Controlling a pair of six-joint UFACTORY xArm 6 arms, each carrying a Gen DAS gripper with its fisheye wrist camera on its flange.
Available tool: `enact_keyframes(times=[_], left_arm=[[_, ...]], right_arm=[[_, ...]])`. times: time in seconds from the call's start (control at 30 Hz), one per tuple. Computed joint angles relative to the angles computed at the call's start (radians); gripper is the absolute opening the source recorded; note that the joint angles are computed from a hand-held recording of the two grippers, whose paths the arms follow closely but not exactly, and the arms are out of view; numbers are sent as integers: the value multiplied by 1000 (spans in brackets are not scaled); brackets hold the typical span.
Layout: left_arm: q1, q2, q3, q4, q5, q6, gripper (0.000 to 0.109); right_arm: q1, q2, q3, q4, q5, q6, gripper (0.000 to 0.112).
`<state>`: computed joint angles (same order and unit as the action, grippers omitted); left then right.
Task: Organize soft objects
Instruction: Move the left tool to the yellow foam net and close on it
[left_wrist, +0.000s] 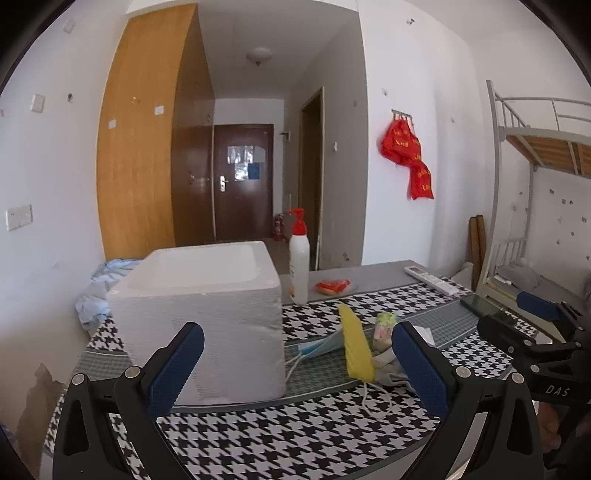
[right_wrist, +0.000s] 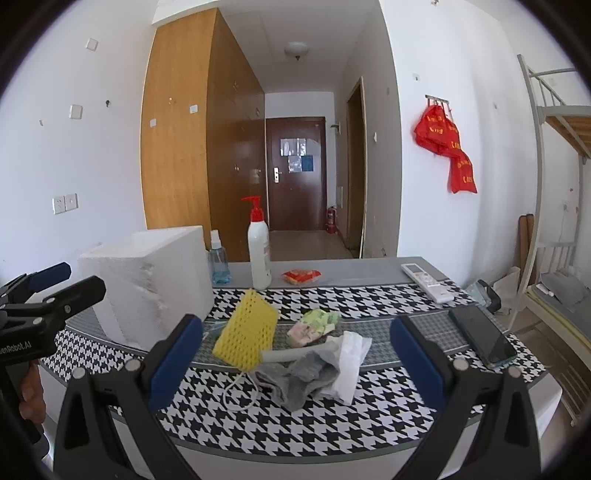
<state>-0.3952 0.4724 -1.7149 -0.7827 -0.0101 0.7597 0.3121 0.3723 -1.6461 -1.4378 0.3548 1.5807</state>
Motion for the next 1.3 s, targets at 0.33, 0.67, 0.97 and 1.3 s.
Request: enact_keyframes(times=[0.33, 0.67, 0.97, 1.3], left_arm=[[10, 66, -84, 111, 90, -91, 102], [24, 175, -237, 287, 216, -253, 102], [30, 302, -431, 398, 350, -354, 102], [29, 516, -790, 501, 545, -439, 102]], right_arm=[[-17, 37, -21, 122, -6, -107, 102], [-38, 88, -51, 239, -18, -206, 102], [-58, 115, -64, 316, -31, -276, 102], [-75, 134, -67, 380, -48, -329, 102]])
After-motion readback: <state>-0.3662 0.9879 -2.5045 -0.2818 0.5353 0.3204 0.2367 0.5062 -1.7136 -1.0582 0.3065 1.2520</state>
